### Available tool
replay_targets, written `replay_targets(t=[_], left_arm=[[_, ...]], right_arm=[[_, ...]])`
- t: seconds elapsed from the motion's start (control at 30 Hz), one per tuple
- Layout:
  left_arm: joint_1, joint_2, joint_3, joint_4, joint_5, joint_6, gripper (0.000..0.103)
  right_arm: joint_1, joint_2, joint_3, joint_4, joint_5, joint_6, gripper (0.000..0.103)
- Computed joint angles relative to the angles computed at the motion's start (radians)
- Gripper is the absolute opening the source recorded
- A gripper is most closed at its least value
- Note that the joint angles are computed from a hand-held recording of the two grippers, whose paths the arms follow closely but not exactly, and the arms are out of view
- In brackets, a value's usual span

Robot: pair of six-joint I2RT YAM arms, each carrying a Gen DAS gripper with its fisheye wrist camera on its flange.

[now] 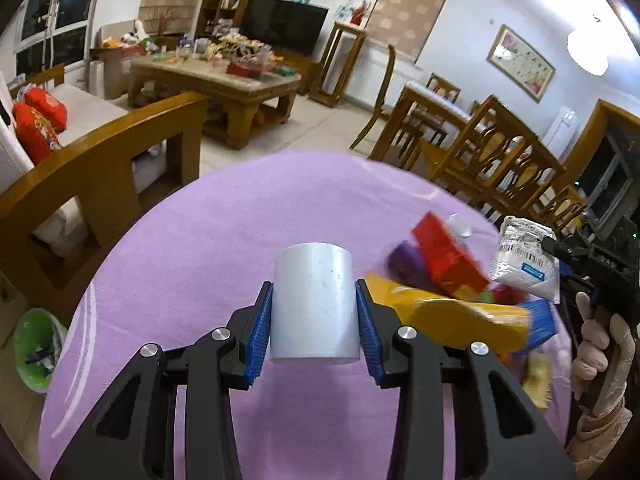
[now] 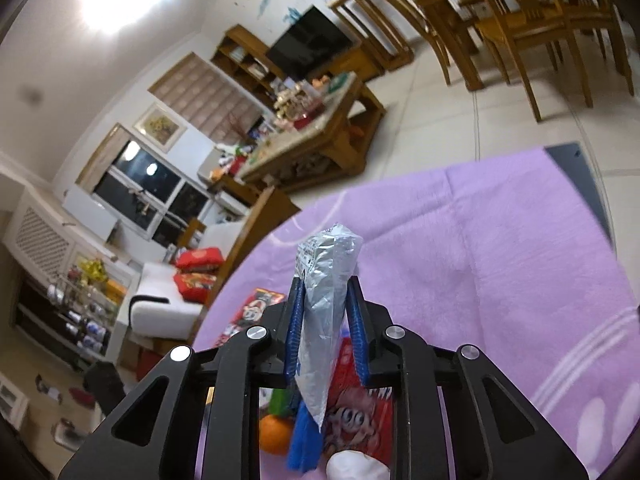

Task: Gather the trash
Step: 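Carry both items over the black bin and open both tools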

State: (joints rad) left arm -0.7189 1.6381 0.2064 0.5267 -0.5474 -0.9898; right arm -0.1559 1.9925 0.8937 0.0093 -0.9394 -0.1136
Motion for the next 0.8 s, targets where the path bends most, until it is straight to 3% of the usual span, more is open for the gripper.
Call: replay_targets(t=[0.23, 0.43, 0.63, 0.8], left_arm=[[-0.225, -0.129, 0.092, -0.182, -0.155, -0.050, 0.039], [-0.364, -0.052, 0.257, -0.214, -0.237, -0.011, 0.039], [-0.410, 0.129, 0.472, -0.179, -0.205, 0.086, 0.039], [-0.419, 0.295, 0.703, -0.179, -0.154, 0.180, 0.039]], right_arm=[[-0.179, -0.228, -0.190, -0.004, -0.064, -0.179, 0.022], [-0.424, -0.427, -0.343, -0.016, -0.138, -0.415, 0.022], [-0.716, -0.405, -0.267, -0.279, -0.273, -0.804, 0.022], [-0.892, -0.259, -0.118, -0.424, -0.342, -1.006, 0.022]])
